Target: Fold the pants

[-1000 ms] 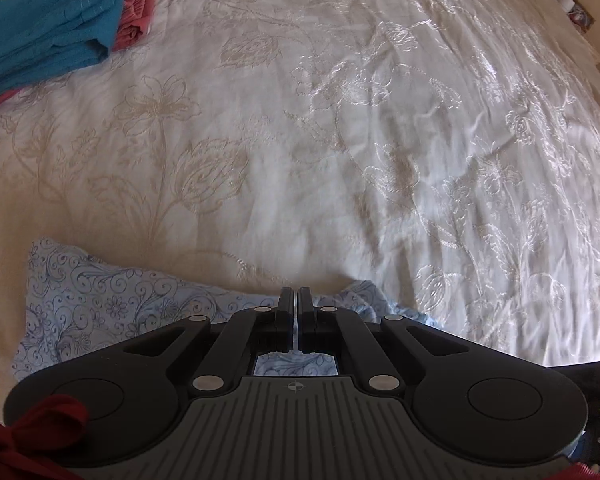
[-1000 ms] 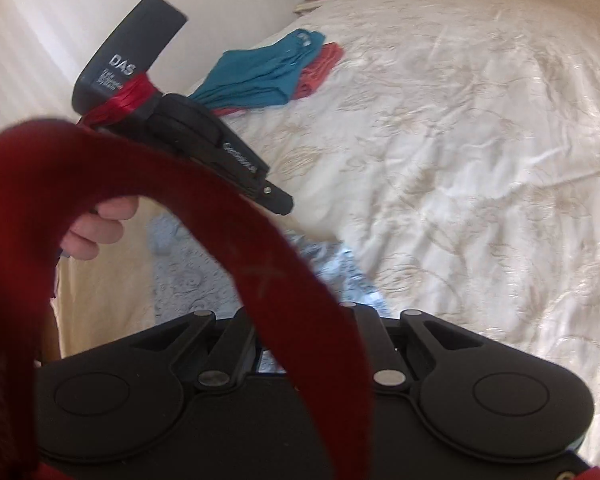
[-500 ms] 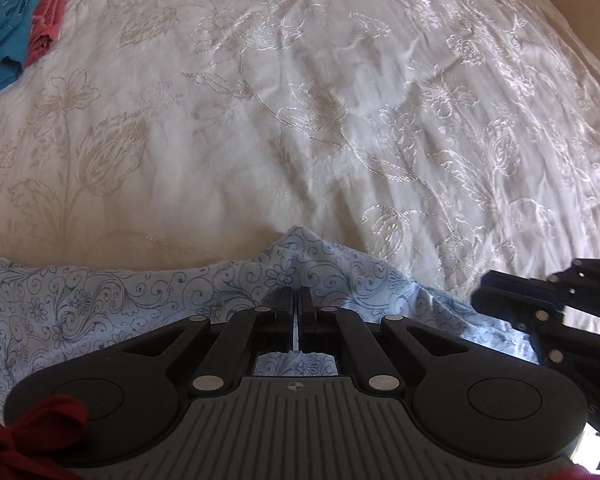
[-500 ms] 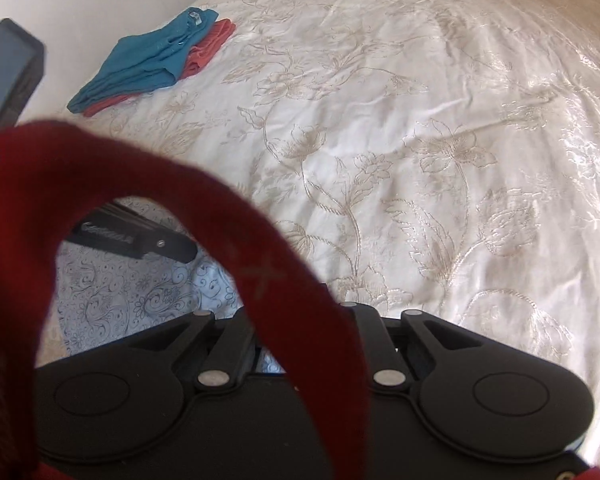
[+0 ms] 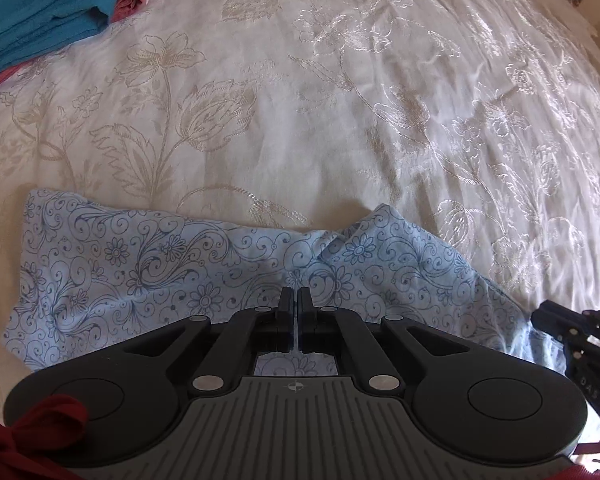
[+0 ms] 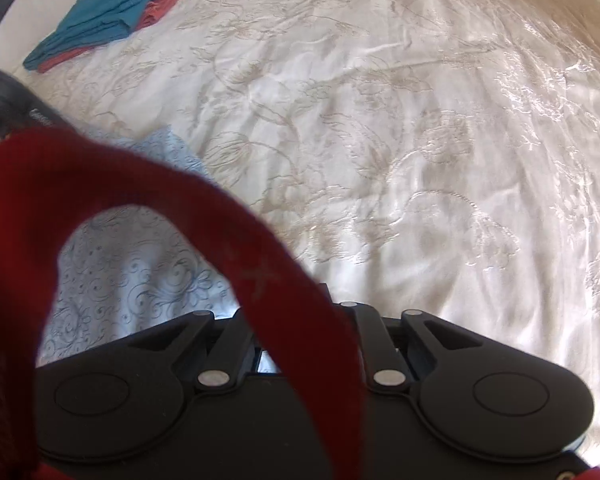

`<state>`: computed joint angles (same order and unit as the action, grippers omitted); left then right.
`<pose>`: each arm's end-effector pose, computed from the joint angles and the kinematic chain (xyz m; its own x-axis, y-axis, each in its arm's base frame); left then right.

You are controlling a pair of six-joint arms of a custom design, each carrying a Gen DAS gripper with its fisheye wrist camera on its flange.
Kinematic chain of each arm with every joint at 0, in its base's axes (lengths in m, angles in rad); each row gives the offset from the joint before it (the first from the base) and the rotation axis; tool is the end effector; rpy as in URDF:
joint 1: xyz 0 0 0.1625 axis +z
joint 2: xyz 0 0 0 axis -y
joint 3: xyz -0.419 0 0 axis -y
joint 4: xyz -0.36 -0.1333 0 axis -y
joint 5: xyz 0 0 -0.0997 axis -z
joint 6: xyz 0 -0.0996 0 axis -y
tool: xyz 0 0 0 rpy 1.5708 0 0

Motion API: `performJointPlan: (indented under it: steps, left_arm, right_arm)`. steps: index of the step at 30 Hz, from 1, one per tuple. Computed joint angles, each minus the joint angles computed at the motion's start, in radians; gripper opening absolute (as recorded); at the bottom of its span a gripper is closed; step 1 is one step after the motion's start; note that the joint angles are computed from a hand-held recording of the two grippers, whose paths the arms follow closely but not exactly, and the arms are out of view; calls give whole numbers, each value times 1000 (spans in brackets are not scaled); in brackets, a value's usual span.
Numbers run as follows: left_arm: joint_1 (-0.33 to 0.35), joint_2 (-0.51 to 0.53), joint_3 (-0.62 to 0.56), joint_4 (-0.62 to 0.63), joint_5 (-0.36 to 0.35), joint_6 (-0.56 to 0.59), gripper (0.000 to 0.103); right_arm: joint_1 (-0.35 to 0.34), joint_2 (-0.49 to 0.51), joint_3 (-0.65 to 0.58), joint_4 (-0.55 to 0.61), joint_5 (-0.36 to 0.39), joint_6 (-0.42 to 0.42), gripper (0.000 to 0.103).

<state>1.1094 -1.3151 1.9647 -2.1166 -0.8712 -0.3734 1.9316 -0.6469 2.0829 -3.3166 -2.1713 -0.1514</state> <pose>-0.0387 -0.5212 0.2640 -0.7718 0.0479 -0.6341 0.1732 0.9753 -0.1372 0.2495 -0.4432 0.0104 -0.7725 -0.2630 0.5780 -0.4580 0.8613 -0.2202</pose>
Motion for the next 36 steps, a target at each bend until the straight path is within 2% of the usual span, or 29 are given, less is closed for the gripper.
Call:
performJointPlan:
  steps: [2,3,4,5,9,12,13,14,16,18,19,20,21,23,26,28,32,34,36]
  left_arm:
    - [-8,-44,25,14,2,3,3]
    - [-11,-62,35,22,4,3,3]
    - [-16,-85,45,35,7,0,3]
    - [-19,-102,54,46,10,-4,3]
    - [-23,-156,76,84,17,-13,3]
    - [-27,-198,91,112,28,-6,3]
    - [-29,-211,96,119,30,-3,3]
    - [-28,-223,99,124,29,2,3]
    - [-23,-243,104,131,21,15,3]
    - [-17,-257,105,138,10,34,3]
    - [-15,-264,106,144,7,44,3]
    - [-14,-269,107,149,5,57,3]
    - [-14,-273,107,152,4,66,3]
    - [-11,-283,109,151,-6,90,3]
    - [-7,-286,107,149,-27,127,3]
    - [-9,-282,106,147,-38,153,3]
    - [-25,-271,112,127,-52,193,3]
    - [-43,-263,117,120,-52,192,3]
    - [-66,-260,125,113,-54,177,3]
  right_arm:
    - [3,-19,20,-42,65,-10,20]
    - [8,-21,22,-42,78,-29,23]
    - [11,-22,24,-45,92,-65,31]
    - [14,-17,24,-47,97,-89,33]
    - [30,23,-17,2,41,-125,33]
    - [37,62,-58,38,13,-92,33]
    - [34,72,-56,21,17,-96,26]
    - [36,77,-60,16,8,-96,6]
    - [47,91,-67,3,-51,-90,7]
    - [56,106,-78,-4,-97,-45,7]
    - [61,114,-84,-4,-117,-21,10]
    - [69,118,-85,-8,-130,14,21]
    - [76,120,-83,-18,-135,43,26]
    - [100,116,-56,-67,-142,114,30]
    - [134,97,9,-121,-157,236,31]
    - [159,85,64,-149,-193,346,31]
    - [187,44,179,-144,-262,515,31]
    - [173,17,233,-126,-273,549,31]
    - [148,-2,269,-136,-289,527,31]
